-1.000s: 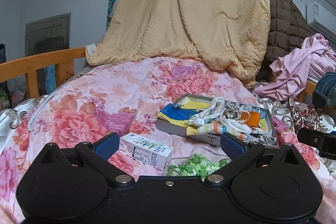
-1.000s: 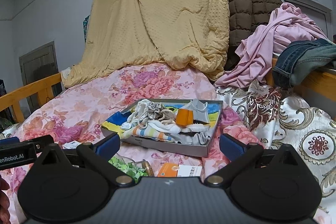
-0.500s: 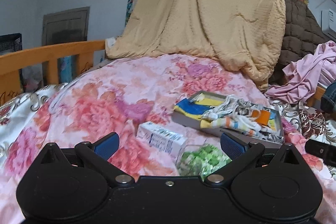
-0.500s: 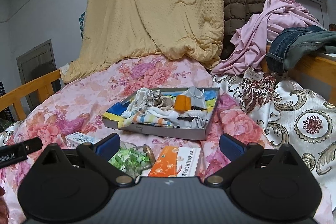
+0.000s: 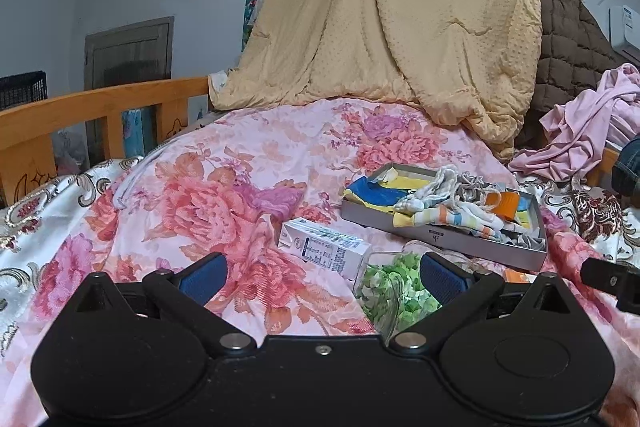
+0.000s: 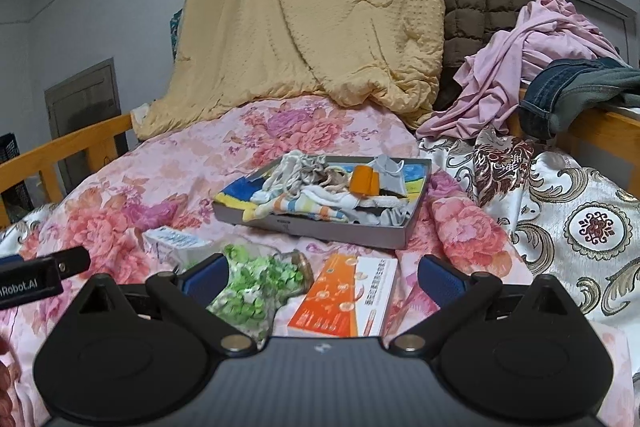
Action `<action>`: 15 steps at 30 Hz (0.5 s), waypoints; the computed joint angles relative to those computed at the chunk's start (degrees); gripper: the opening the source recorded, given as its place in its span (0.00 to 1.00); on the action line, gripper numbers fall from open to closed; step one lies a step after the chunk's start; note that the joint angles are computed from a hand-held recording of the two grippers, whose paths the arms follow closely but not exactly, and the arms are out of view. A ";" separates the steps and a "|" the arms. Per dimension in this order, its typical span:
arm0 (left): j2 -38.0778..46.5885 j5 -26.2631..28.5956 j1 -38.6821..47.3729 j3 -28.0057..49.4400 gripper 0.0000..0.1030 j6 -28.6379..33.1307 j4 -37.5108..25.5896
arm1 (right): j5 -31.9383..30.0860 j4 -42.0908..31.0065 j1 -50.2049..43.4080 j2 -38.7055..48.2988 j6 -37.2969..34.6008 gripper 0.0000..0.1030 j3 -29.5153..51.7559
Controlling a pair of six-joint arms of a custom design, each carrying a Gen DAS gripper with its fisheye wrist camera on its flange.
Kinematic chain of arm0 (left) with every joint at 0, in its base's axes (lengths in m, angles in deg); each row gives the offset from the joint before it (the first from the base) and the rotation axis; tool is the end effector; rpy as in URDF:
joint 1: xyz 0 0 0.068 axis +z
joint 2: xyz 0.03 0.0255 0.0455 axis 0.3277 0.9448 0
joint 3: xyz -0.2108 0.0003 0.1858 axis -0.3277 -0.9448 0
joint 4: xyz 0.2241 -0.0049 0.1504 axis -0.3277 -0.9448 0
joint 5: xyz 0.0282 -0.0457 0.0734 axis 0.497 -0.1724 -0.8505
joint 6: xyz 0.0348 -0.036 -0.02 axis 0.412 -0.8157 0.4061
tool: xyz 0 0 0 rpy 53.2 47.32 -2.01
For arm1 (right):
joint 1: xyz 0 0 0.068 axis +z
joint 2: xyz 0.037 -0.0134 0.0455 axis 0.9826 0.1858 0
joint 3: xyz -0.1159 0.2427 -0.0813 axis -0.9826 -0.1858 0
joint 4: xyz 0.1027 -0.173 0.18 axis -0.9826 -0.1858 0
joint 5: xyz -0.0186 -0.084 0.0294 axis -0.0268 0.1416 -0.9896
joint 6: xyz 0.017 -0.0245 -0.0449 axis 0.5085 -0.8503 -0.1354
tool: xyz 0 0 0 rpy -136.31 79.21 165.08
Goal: Organize soft objects
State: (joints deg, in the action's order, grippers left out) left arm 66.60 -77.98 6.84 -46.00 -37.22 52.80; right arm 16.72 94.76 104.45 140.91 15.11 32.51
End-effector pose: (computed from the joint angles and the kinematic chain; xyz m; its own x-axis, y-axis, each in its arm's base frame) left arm 0.2569 -0.0333 0.0675 -0.2853 -0.2410 -0.9276 -0.5168 0.8538 -0.0629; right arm 0.3461 0.1647 0.0634 -0.3760 -0.0850 -0.9227 -0.4425 0.8914 0.0982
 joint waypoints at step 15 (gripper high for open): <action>-5.75 -2.02 -3.80 -6.36 0.99 -6.10 -3.96 | 2.06 5.03 2.80 -2.30 -1.83 1.00 -6.86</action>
